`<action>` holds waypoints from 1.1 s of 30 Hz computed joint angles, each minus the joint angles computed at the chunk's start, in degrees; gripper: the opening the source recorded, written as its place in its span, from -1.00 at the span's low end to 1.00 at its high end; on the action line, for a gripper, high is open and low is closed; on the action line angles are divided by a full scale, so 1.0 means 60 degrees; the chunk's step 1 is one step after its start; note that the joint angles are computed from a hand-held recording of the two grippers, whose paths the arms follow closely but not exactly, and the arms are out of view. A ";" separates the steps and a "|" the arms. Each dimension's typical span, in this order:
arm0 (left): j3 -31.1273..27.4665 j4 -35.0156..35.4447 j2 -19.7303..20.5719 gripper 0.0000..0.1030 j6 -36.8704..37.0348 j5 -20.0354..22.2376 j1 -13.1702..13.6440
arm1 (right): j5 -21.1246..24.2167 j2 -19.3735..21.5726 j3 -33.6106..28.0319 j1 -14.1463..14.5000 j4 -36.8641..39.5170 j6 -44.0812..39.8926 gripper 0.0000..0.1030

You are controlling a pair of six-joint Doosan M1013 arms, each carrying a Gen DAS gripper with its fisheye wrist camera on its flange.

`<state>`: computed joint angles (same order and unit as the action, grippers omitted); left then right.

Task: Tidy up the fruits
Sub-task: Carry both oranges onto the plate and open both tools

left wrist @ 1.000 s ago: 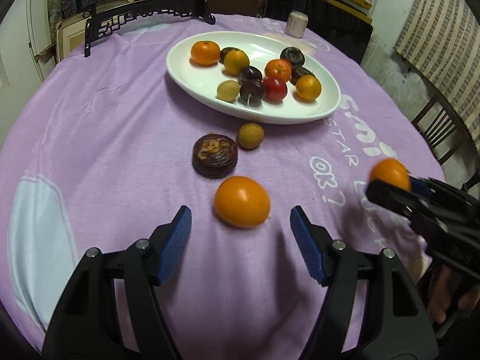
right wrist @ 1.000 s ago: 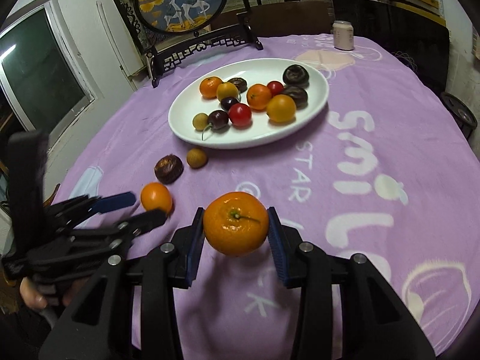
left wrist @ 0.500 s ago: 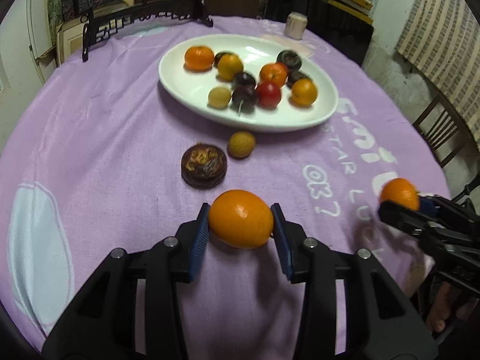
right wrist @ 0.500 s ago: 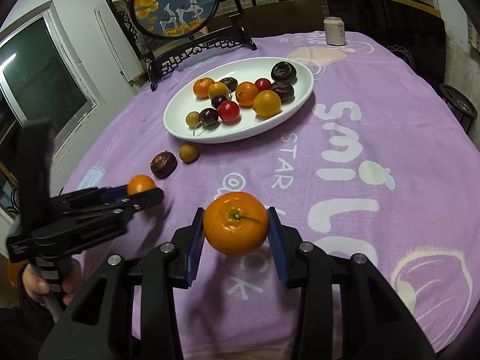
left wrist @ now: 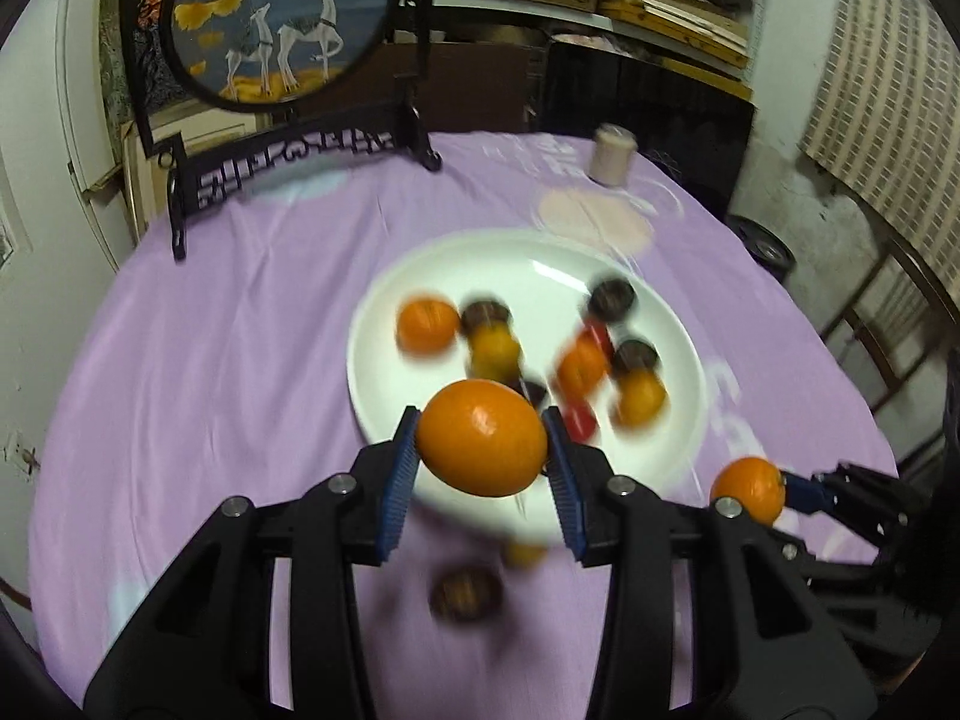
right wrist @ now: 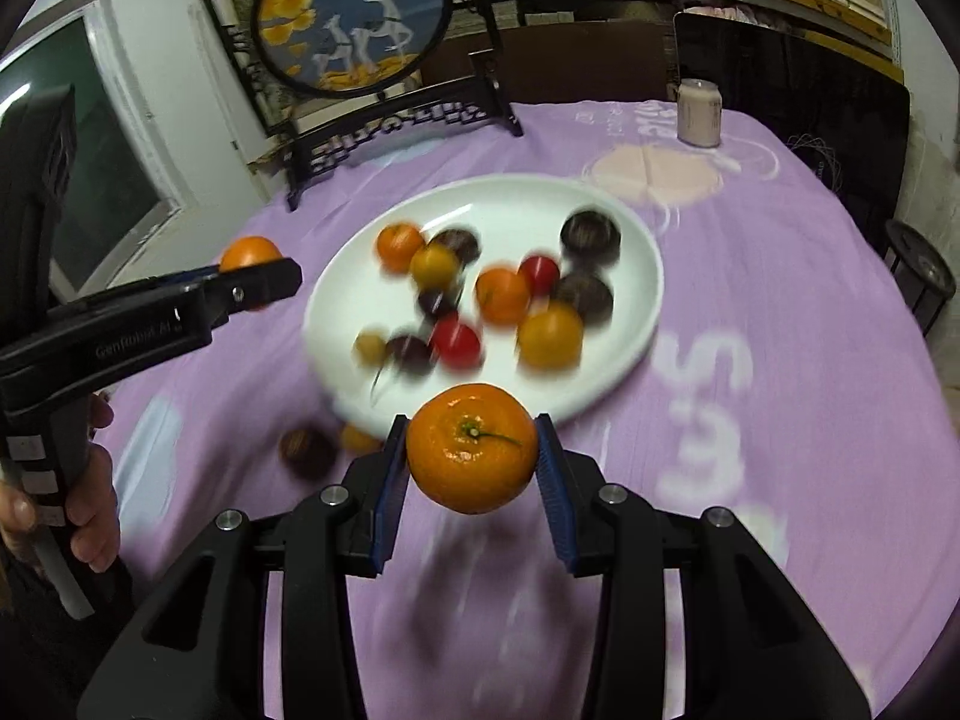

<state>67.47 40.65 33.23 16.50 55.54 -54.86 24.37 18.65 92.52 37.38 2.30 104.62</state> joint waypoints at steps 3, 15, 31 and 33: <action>-0.0707 -0.0420 0.0395 -0.20 0.0369 0.0193 0.0434 | 0.0459 0.0543 -0.0985 -0.0117 0.0097 -0.0232 -0.20; -0.0306 -0.1196 0.0473 -0.20 0.0152 -0.0555 0.0982 | 0.0594 0.1771 -0.2377 -0.0361 -0.0371 0.0069 -0.20; 0.0006 0.0258 0.0255 0.25 -0.0495 -0.0465 0.0576 | -0.0818 0.0992 -0.0840 -0.0055 -0.6464 0.6248 0.21; 0.0104 0.0310 0.0184 0.25 -0.0577 -0.0590 0.0549 | -0.0782 0.0817 -0.0594 0.0004 -0.6055 0.6133 0.21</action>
<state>68.10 42.51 34.33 13.04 52.00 -51.56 19.68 23.55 88.95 37.40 -34.03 141.42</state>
